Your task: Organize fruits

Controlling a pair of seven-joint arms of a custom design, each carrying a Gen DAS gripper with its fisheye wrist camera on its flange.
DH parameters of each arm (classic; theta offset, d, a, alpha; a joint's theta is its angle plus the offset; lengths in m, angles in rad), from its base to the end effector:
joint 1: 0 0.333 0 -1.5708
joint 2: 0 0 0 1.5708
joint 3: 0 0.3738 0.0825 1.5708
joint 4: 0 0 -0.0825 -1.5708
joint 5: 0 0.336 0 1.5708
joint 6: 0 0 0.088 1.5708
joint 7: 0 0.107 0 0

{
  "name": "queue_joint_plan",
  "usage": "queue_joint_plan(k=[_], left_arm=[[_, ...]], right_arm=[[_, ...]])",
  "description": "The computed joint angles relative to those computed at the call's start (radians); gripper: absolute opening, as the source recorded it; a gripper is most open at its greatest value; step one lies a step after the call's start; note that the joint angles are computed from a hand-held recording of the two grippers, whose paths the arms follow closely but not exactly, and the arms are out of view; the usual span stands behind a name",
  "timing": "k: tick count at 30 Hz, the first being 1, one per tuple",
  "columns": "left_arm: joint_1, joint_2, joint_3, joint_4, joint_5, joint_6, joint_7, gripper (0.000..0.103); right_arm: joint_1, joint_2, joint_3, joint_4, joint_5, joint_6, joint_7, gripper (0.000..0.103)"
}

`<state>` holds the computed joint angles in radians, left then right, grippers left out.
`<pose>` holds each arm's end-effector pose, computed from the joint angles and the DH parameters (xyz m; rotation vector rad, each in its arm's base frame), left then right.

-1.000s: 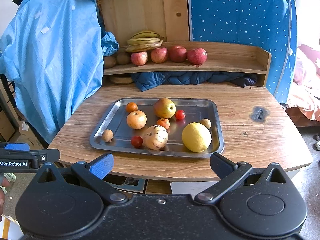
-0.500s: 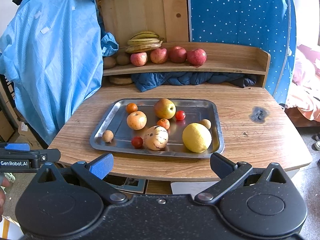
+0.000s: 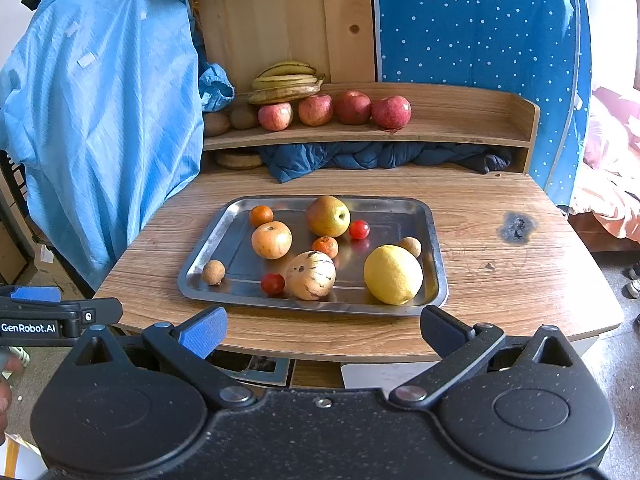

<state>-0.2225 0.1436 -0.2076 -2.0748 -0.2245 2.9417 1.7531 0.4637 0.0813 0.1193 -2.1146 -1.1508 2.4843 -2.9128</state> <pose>0.5435 -0.2256 0.5323 -1.4793 2.2214 -0.9219 0.4551 0.3027 0.4899 -1.4003 2.0330 -0.8298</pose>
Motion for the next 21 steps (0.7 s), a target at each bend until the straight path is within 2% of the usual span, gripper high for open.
queue_joint_plan(k=[6, 21], left_arm=[[0.003, 0.004, -0.005, 0.011, -0.016, -0.023, 0.002, 0.102], [0.012, -0.002, -0.024, 0.006, -0.115, -0.017, 0.059, 0.102]], right_arm=[[0.000, 0.008, -0.002, 0.003, -0.004, 0.004, -0.002, 0.102], [0.003, 0.008, -0.003, 0.005, 0.002, 0.000, -0.008, 0.102]])
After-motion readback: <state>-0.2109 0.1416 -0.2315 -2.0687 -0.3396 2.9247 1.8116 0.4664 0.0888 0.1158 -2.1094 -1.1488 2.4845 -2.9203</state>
